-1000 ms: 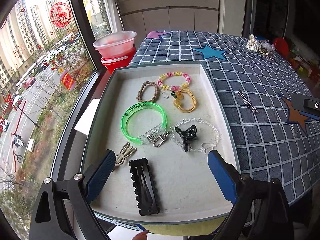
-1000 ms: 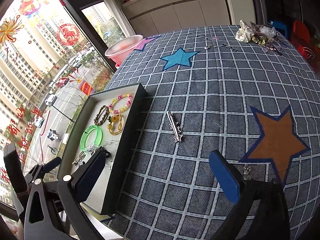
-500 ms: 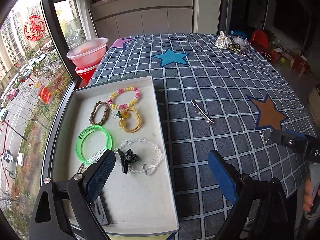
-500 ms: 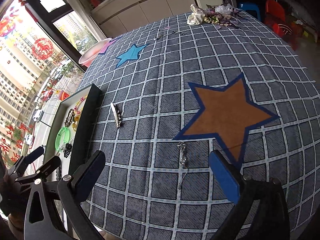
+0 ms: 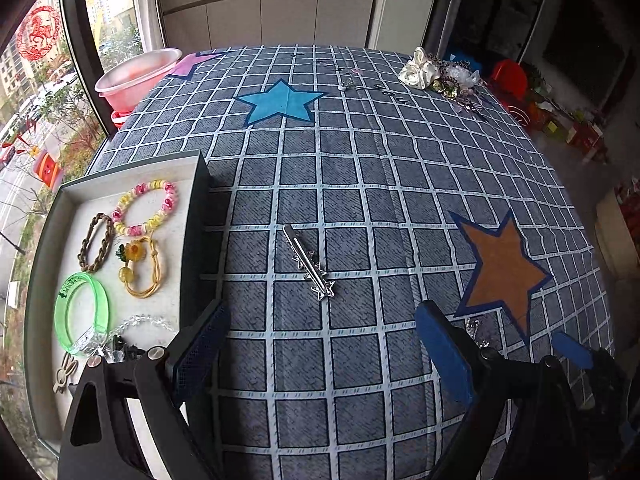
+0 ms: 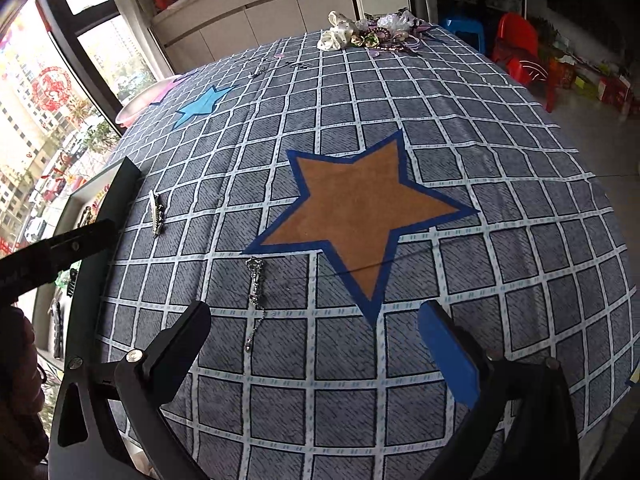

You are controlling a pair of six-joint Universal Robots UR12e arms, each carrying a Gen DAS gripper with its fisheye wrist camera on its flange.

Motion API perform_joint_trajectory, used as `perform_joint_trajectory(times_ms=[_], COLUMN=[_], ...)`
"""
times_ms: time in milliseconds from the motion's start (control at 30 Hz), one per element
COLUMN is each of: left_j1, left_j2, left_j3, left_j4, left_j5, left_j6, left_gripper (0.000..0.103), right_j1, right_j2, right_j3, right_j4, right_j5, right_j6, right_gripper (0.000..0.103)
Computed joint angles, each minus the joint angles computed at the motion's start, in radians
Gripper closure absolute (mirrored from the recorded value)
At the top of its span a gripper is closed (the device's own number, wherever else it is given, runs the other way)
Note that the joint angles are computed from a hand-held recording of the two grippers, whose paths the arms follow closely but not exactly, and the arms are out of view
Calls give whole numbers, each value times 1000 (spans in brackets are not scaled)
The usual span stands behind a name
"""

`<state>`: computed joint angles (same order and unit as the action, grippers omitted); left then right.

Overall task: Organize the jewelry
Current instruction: 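Move both tools back toward the silver barrette and silver chain charm, then grasp the silver toothed barrette with left tool while right tool grasps the silver chain charm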

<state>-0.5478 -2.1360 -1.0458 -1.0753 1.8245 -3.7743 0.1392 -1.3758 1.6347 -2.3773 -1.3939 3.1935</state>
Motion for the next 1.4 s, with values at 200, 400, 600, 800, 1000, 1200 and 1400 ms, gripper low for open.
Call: perform_joint_trajectory(times_ms=[200, 400, 600, 800, 1000, 1200, 1400], left_j1=[7, 10, 23, 21, 18, 19, 14], left_j2=[-57, -96, -101, -106, -108, -98, -68], left_j3=[69, 116, 114, 117, 119, 103, 57], left_j4=[-63, -118, -124, -101, -66, -42, 5], left_j5=[12, 45, 28, 27, 12, -9, -27], left_j6=[-42, -40, -51, -23, 41, 75, 100], left_gripper=[4, 4, 4, 12, 46, 79, 82], right_j1=[10, 31, 54, 79, 82, 86, 76], right_j2=[6, 24, 44, 60, 57, 57, 54], right_j3=[4, -8, -20, -27, -29, -40, -39], right_j4=[-18, -30, -46, -78, -71, -49, -40], right_j5=[-23, -41, -82, -141, -128, -123, -93], right_j6=[-38, -77, -113, -155, -173, -175, -154], right_gripper=[0, 9, 13, 13, 27, 60, 95])
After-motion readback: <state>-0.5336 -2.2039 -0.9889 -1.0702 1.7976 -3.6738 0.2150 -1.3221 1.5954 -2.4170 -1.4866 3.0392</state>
